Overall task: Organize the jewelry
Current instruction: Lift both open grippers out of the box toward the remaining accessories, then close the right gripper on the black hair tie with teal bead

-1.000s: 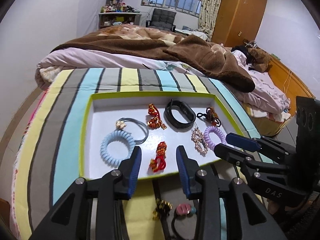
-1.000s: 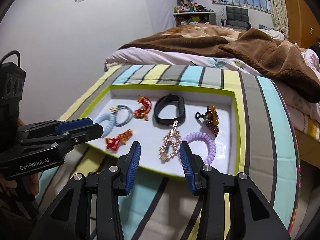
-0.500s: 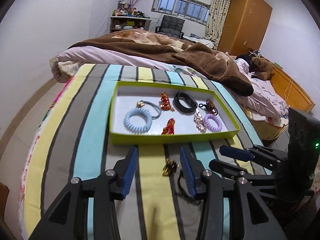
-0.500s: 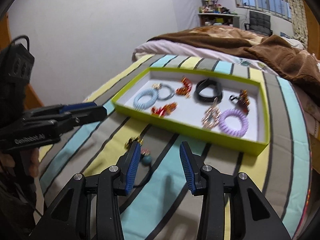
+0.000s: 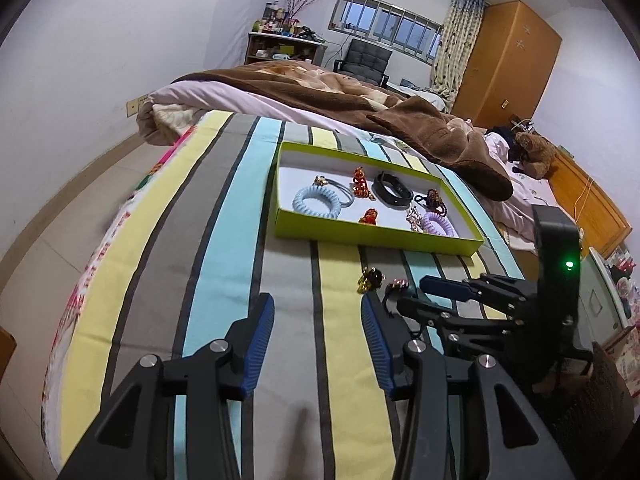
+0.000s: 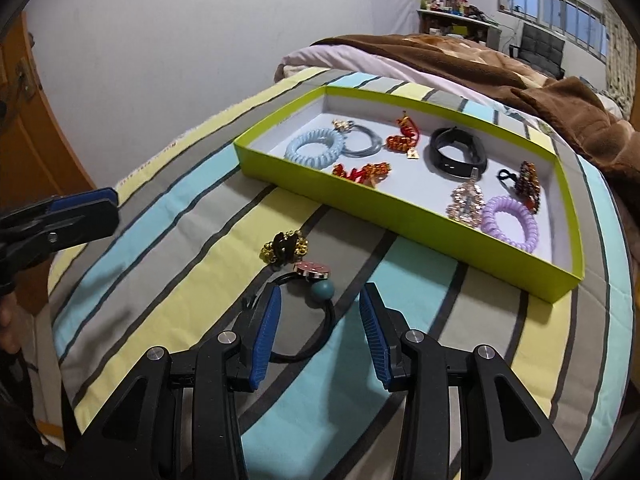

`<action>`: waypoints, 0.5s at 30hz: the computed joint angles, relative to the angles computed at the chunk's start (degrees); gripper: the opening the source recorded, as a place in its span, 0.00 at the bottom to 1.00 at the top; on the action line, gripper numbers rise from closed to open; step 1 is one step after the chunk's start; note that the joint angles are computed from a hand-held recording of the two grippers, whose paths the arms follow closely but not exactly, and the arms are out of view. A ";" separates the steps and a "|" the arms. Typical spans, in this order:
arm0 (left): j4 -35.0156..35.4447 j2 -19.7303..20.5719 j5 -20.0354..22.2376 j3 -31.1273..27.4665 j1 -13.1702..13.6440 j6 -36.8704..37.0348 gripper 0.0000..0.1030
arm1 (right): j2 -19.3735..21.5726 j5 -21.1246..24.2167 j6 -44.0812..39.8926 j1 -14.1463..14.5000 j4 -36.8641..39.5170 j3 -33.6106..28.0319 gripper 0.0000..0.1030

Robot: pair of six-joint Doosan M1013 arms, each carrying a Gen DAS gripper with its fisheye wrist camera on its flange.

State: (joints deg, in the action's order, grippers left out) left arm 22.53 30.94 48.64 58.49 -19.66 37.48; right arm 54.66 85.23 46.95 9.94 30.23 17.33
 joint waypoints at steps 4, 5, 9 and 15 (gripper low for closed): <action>-0.21 -0.71 -0.39 1.57 -0.05 -1.09 0.46 | -1.62 -2.61 -3.03 0.49 -0.79 3.48 0.41; -0.48 -0.88 -0.63 1.94 -0.01 -1.27 0.46 | -1.62 -2.56 -3.10 0.55 -0.82 3.53 0.41; -0.42 -1.44 -1.01 3.13 -0.09 -1.85 0.46 | -1.07 -2.25 -2.26 0.86 -1.66 2.50 0.41; -0.64 -2.18 -2.00 4.50 -0.24 -2.57 0.46 | -1.85 -3.67 -1.38 1.03 -1.78 4.13 0.41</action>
